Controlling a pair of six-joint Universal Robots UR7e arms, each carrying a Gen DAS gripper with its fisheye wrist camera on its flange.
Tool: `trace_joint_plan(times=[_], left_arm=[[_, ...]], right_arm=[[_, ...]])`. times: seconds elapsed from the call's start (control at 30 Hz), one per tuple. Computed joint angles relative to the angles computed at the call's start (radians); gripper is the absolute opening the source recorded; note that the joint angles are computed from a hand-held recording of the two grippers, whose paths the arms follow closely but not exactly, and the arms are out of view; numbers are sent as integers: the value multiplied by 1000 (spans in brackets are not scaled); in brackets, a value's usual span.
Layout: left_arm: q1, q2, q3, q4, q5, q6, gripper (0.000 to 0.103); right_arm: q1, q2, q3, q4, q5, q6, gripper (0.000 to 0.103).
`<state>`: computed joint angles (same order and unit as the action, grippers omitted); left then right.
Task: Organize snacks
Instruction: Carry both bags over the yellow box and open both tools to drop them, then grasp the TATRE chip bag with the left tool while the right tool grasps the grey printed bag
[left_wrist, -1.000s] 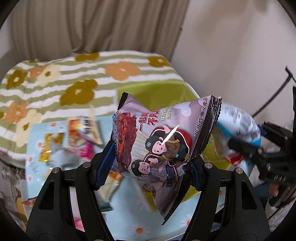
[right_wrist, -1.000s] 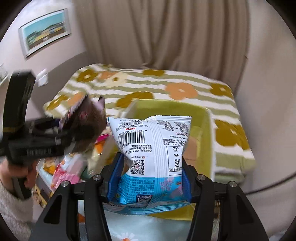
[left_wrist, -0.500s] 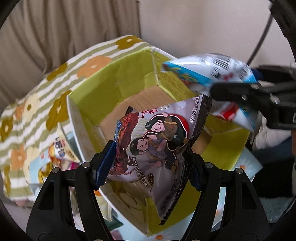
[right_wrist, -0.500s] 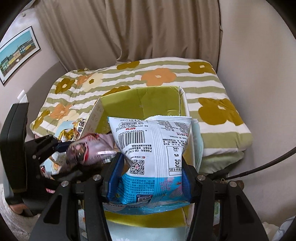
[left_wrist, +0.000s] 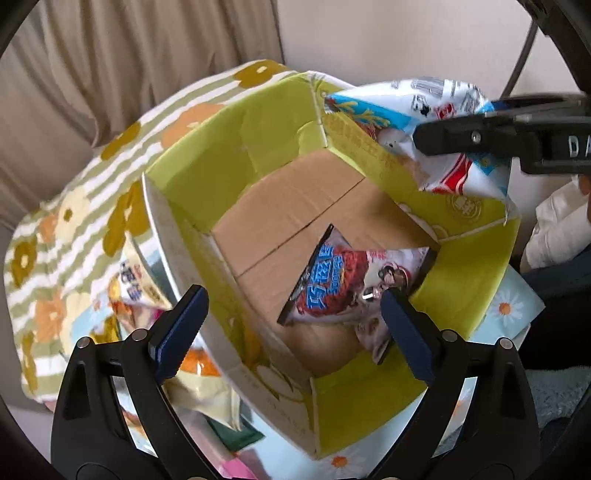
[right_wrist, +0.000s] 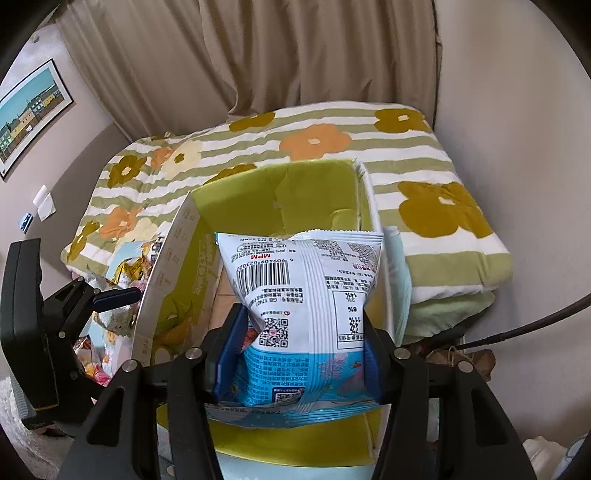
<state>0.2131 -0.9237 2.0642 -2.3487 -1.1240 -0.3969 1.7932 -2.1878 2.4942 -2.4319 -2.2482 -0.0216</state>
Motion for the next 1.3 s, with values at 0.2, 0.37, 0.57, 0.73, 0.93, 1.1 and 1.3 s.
trace_joint_plan(times=[0.2, 0.37, 0.57, 0.73, 0.93, 1.1, 1.3], left_arm=[[13, -48, 25, 16, -24, -87, 94], [5, -90, 50, 29, -10, -145, 94], [-17, -142, 96, 24, -5, -240, 94], [-59, -183, 126, 35, 8, -314, 94], [-135, -261, 165, 99, 61, -444, 94], [-204, -351, 190, 231, 96, -600, 94], [-270, -487, 214, 453, 134, -820, 94]], right_arm=[[-26, 35, 13, -33, 29, -18, 55], [-27, 26, 42, -122, 32, -45, 103], [51, 8, 52, -62, -27, -12, 103], [111, -22, 48, 8, -48, 28, 103], [231, -21, 34, 41, -76, 40, 103], [315, 9, 29, 22, -45, 21, 103], [397, 98, 24, -45, -7, 5, 103]])
